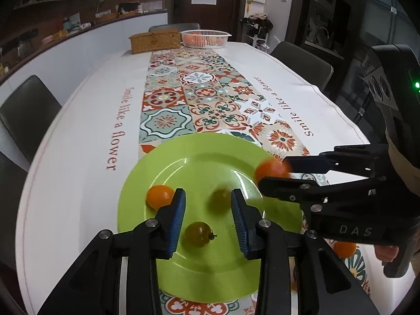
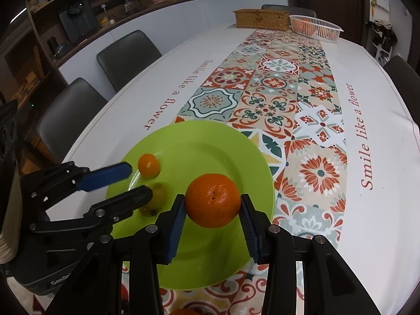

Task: Organize fruits
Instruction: 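Open both tools to drop the fruits onto the green plate, then move both tools back and grasp a brown kiwi with the left tool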

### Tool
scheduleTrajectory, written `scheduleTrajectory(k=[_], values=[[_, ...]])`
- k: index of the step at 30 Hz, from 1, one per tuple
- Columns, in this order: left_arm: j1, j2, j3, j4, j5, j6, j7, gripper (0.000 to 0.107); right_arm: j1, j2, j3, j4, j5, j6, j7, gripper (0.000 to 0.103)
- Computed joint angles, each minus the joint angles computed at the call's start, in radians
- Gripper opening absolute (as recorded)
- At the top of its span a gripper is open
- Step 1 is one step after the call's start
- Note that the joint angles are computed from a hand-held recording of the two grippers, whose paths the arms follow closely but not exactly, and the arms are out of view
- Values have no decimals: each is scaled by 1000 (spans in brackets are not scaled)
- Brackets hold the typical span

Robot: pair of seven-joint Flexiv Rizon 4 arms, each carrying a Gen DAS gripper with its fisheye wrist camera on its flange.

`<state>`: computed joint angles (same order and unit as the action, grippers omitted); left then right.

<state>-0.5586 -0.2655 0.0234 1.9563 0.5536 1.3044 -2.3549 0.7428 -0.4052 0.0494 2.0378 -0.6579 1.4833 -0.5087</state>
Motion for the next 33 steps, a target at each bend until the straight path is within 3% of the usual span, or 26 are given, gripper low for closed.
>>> scheduleTrajectory(k=[7,12,16,21,26,33], values=[[-44,82,0,3,143,-99,-150,38,80,64,-117,76,-131,54,112,44],[-40,155,-59,18,220,-166,-239,38,134,151,-217,146,-382,83,316,44],[-31,219,-120,35,267,-206,-286,40,133,226,-270,176,-670,102,562,44],[-4,292,-193,78,300,-190,-332,45,78,326,-207,210,-892,34,737,44],[21,356,-280,106,362,-217,-421,47,49,419,-99,271,-910,-120,751,44],[19,411,-379,127,414,-287,-496,50,-27,509,27,343,-947,-170,824,44]])
